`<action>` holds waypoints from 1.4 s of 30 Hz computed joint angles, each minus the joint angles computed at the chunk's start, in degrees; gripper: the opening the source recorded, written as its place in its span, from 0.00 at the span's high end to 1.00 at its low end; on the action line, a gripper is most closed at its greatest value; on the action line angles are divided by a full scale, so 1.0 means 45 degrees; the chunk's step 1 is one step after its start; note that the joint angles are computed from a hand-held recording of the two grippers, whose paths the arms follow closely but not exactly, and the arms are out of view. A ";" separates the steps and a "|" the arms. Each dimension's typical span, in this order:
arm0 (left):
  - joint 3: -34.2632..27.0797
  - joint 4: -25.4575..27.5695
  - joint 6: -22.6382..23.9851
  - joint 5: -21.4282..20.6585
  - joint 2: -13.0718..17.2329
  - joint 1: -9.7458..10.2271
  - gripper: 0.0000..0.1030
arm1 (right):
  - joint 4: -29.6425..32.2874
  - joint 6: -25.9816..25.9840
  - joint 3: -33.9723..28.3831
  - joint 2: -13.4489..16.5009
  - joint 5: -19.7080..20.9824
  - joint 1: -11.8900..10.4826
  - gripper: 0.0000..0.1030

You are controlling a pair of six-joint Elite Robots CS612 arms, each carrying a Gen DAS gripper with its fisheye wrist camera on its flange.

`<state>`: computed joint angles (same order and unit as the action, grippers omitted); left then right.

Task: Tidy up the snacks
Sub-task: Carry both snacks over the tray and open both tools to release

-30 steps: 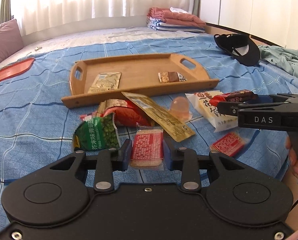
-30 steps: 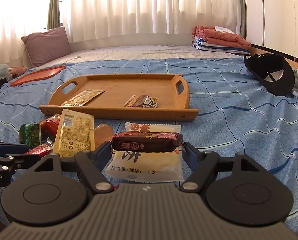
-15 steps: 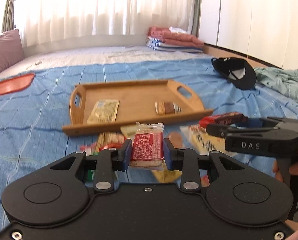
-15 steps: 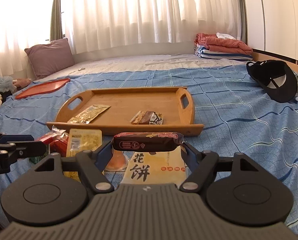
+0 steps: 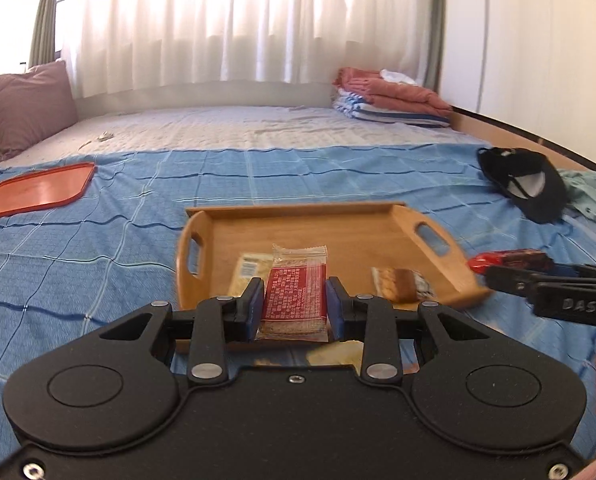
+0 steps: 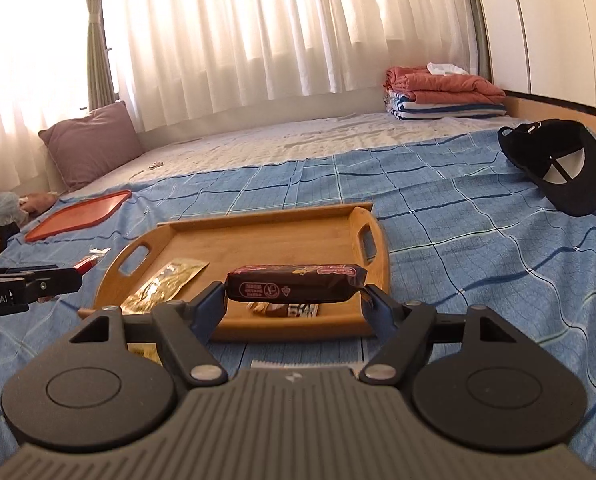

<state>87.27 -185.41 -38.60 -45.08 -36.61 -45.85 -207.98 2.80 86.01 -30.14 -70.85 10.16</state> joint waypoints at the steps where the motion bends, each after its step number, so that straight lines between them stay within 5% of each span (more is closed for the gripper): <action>1: -0.0114 0.0106 -0.0091 -0.0027 0.0044 0.0120 0.69 | 0.0323 0.0107 -0.0212 0.0038 0.0071 -0.0015 0.27; 16: -0.2691 0.3407 -0.0802 -0.0915 0.1220 0.1545 0.69 | 0.4814 0.0365 -0.3780 0.1257 0.0110 0.0141 0.27; 33: -0.3563 0.4824 -0.1073 -0.1363 0.1832 0.1779 0.69 | 0.7481 -0.0194 -0.5450 0.2018 -0.0157 0.0468 0.26; 38: -0.3601 0.4805 -0.1130 -0.1433 0.1887 0.1794 0.68 | 0.7547 -0.0283 -0.5496 0.2048 -0.0352 0.0518 0.18; 39: -0.3593 0.4806 -0.1202 -0.1346 0.1887 0.1781 0.67 | 0.7521 -0.0288 -0.5468 0.2037 -0.0285 0.0511 0.16; 42: -0.3513 0.4663 -0.1043 -0.1001 0.1849 0.1710 0.36 | 0.7389 -0.0327 -0.5317 0.1954 -0.0155 0.0494 0.11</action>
<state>71.46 -164.42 -43.29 -49.58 -28.29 -38.15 -174.73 1.33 62.08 -21.34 -71.55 12.38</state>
